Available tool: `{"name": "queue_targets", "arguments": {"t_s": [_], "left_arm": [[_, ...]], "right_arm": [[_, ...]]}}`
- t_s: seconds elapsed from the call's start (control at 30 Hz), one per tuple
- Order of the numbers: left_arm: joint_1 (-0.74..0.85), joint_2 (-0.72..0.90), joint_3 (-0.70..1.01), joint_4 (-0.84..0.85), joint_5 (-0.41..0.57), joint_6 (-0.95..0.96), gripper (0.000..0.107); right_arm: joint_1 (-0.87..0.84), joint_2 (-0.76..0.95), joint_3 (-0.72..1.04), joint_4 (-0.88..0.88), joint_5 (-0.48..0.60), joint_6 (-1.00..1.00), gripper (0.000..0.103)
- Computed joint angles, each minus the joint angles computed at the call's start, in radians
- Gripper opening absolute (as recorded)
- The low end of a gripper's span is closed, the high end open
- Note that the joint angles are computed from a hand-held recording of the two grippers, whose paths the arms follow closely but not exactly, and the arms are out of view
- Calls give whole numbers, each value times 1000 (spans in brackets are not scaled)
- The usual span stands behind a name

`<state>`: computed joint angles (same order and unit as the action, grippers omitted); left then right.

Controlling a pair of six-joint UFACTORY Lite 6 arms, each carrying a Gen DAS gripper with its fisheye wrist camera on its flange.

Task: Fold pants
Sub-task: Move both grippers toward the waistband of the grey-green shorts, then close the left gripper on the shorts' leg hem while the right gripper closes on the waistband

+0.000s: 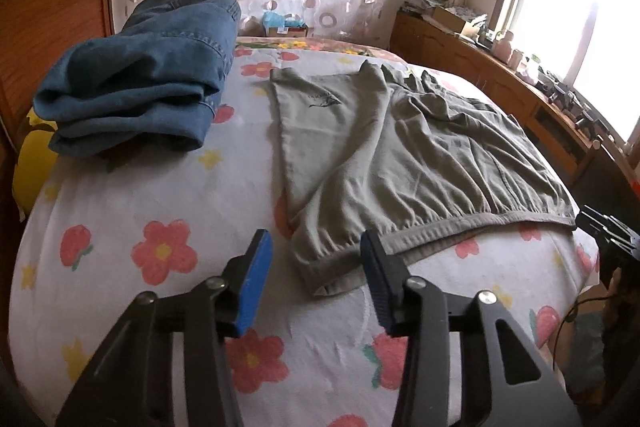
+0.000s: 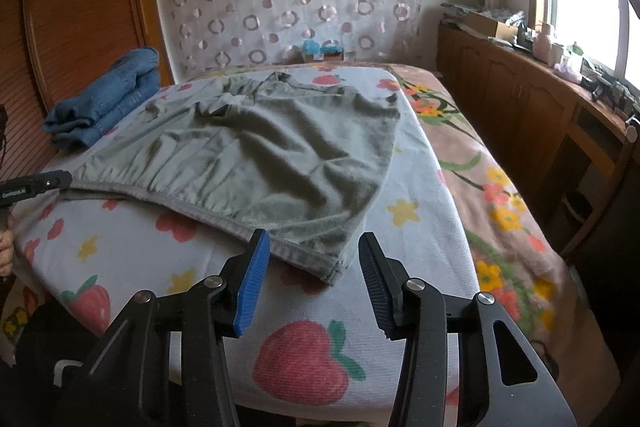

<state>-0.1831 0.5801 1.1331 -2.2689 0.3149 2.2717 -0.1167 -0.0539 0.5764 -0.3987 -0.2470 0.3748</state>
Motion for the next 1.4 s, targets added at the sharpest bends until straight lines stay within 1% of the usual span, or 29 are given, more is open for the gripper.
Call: {"name": "queue_targets", "arguments": {"t_s": [0.03, 0.13, 0.23, 0.27, 0.4, 0.53, 0.6, 0.63, 0.73, 0.77, 0.8, 0.83, 0.87, 0.97, 1.0, 1.07, 1.1, 1.17, 1.27, 1.4], "left_arm": [[3, 11, 15, 27, -3, -30, 38], [3, 41, 51, 109, -17, -114, 34], [-14, 37, 42, 24, -39, -16, 33], [-18, 36, 41, 10, -43, -1, 32], [-20, 34, 35, 10, -35, 8, 22], [-20, 27, 27, 7, -32, 12, 21], [-21, 27, 27, 10, -34, 9, 21], [-24, 30, 32, 8, -38, 12, 21], [-32, 29, 33, -15, -51, 41, 21], [-33, 29, 34, 1, -50, 32, 19], [-30, 30, 34, 59, -36, -15, 8], [-33, 23, 31, 75, -36, -29, 3], [-36, 17, 29, 62, -39, -19, 3], [-34, -30, -12, 34, -20, 9, 1], [-32, -51, -30, 27, -13, 19, 1], [-25, -94, -68, 18, 2, 35, 1], [-19, -115, -89, 23, 13, 30, 1], [-7, -152, -126, 37, 33, 19, 1], [8, -201, -184, 18, 57, 49, 1], [46, -256, -251, 58, 99, 29, 1]], "right_arm": [[0, 2, 0, -1, -2, 1, 47], [2, 8, 2, 13, -5, -11, 47], [4, 8, 0, 30, -8, -27, 47], [11, 15, 5, 59, -8, -51, 47], [15, 28, 14, 90, -7, -74, 47], [-2, 58, 31, 22, -7, -6, 47], [-7, 77, 43, 19, -5, -1, 46], [-9, 82, 47, 7, -2, 12, 44], [-25, 97, 62, -98, 3, 111, 38], [-24, 104, 69, -113, 6, 125, 34], [-22, 108, 71, -116, 8, 127, 31], [-19, 113, 76, -112, 12, 121, 25], [-21, 114, 76, -133, 9, 138, 18], [-31, 122, 96, -306, 11, 290, 8], [-28, 119, 104, -342, 23, 317, 8], [-25, 90, 97, -351, 27, 315, 6], [-30, 67, 90, -396, 22, 355, 6], [-29, 31, 84, -426, 28, 387, 6], [-30, -31, 66, -531, 36, 487, 6], [-10, -76, 46, -558, 63, 509, 6]]}}
